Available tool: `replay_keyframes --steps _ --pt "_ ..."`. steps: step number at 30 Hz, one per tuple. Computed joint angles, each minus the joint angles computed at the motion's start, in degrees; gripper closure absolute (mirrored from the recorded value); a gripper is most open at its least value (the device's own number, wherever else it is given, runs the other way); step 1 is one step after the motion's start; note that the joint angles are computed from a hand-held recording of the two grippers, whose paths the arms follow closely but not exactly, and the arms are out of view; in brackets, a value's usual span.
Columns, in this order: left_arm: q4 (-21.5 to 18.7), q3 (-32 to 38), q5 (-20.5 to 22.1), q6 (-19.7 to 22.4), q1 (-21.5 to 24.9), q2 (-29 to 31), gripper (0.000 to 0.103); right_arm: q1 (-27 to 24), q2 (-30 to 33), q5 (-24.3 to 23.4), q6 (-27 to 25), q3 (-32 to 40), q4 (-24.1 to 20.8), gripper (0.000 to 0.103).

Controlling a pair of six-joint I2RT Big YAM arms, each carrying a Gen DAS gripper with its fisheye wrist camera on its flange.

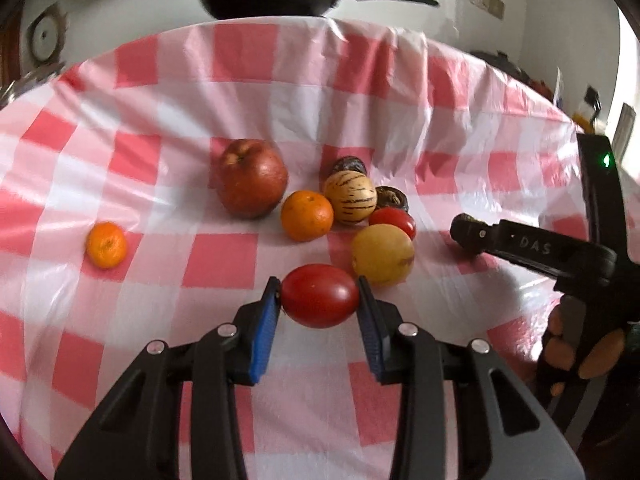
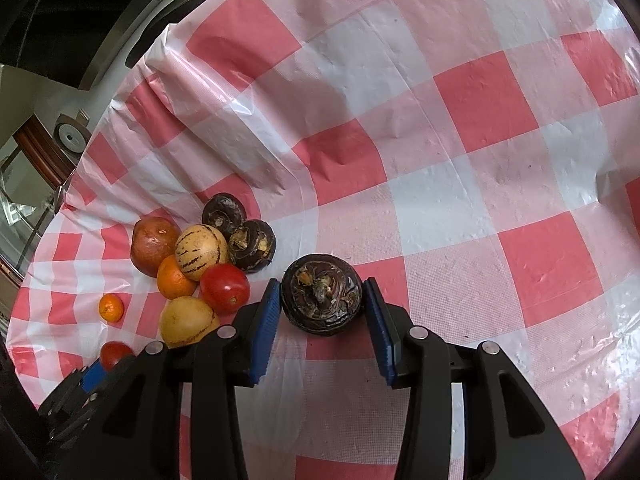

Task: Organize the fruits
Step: 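Grasp a dark mangosteen with the right tool while the left tool grasps a red tomato, then carry the mangosteen and tomato into the white box and open both tools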

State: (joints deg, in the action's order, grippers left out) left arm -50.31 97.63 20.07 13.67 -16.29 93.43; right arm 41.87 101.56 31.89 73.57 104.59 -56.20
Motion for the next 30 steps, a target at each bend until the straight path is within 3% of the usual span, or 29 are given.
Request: replay_keyframes --steps 11,14,16,18,22,25,30 --pt "8.3 -11.2 1.2 -9.4 5.2 -9.3 0.065 0.1 -0.4 0.3 0.4 -0.5 0.4 0.061" --pt "9.5 -14.4 2.5 -12.0 7.5 -12.4 0.065 0.7 -0.9 2.3 0.5 -0.9 0.8 0.061" --pt "10.4 -17.2 2.9 -12.8 9.2 -15.1 0.065 1.9 -0.6 4.3 2.8 0.4 -2.2 0.061" --pt "11.1 -19.5 4.2 -13.2 10.8 -17.5 0.065 3.7 -0.7 4.5 3.9 0.8 -2.5 0.061" --pt "12.3 -23.7 8.2 -14.6 15.4 -22.3 0.065 9.5 2.1 7.7 2.3 7.2 -5.5 0.061" --pt "11.4 -26.5 11.0 -13.3 19.1 -25.3 0.065 13.5 4.7 9.1 1.6 11.9 -7.3 0.061" --pt "6.4 -29.2 14.9 -6.5 26.2 -29.5 0.065 19.0 12.1 7.8 -0.3 23.3 -12.0 0.061"
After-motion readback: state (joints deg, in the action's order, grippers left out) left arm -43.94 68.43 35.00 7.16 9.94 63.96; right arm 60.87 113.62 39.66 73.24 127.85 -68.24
